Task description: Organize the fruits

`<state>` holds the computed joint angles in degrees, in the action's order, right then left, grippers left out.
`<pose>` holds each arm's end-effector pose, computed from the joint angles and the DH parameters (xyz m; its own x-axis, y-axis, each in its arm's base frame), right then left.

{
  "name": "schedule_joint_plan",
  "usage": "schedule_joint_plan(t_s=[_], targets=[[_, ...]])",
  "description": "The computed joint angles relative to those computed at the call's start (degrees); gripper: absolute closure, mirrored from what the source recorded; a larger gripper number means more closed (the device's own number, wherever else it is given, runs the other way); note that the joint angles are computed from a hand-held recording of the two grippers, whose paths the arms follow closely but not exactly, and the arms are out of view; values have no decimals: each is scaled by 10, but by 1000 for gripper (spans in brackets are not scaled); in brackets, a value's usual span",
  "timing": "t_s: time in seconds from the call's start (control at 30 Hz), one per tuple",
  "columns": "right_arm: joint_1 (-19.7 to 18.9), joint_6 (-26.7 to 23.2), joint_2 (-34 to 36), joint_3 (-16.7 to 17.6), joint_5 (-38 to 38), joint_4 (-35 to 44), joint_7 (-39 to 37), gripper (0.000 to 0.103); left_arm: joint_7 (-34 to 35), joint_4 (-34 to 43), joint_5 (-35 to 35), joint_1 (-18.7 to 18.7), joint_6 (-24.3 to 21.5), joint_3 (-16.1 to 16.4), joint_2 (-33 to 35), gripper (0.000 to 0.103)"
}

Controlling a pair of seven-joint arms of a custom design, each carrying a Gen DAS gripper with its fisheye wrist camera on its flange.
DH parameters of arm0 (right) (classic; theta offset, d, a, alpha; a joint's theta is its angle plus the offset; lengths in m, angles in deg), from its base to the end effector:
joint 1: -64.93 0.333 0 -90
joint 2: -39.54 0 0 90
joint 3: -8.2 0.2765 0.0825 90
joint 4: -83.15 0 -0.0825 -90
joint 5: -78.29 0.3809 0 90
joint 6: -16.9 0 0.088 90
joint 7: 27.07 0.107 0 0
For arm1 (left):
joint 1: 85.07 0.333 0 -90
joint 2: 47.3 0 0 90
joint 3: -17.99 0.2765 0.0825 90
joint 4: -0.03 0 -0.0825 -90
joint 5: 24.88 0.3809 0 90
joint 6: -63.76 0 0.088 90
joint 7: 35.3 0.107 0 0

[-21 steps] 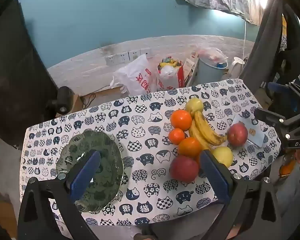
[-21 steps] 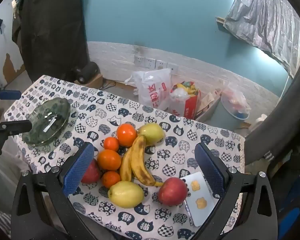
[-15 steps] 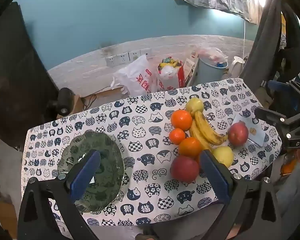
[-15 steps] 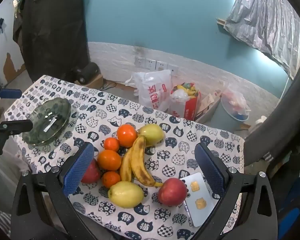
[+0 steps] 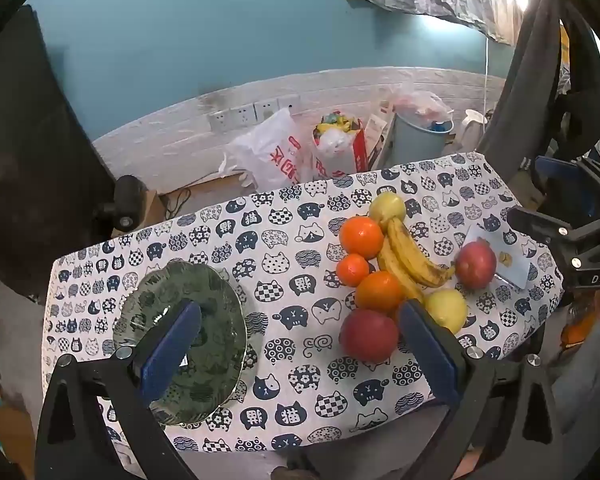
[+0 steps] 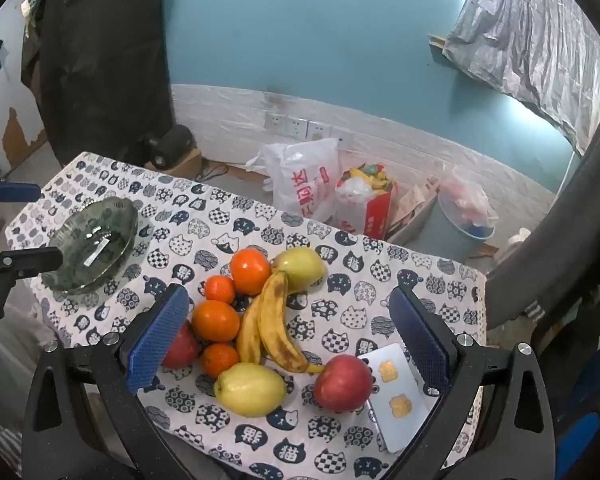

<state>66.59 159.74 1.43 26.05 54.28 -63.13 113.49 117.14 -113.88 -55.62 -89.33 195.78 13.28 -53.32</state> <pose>0.3935 0.1496 0.5091 -0.2906 -0.9564 0.0292 -0.7006 0.1919 -0.6873 0.5571 -0.1000 0.5189 -0.8111 -0.5814 -0.0638 -0.4470 0.6865 -0.5736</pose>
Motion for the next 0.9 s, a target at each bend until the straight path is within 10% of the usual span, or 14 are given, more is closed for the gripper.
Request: schedule_joint_plan(t_s=[0.9], targets=[[4,9,-2,-5,18,-6,-10,4,3,-13,0,-6,2,3,-11,3]])
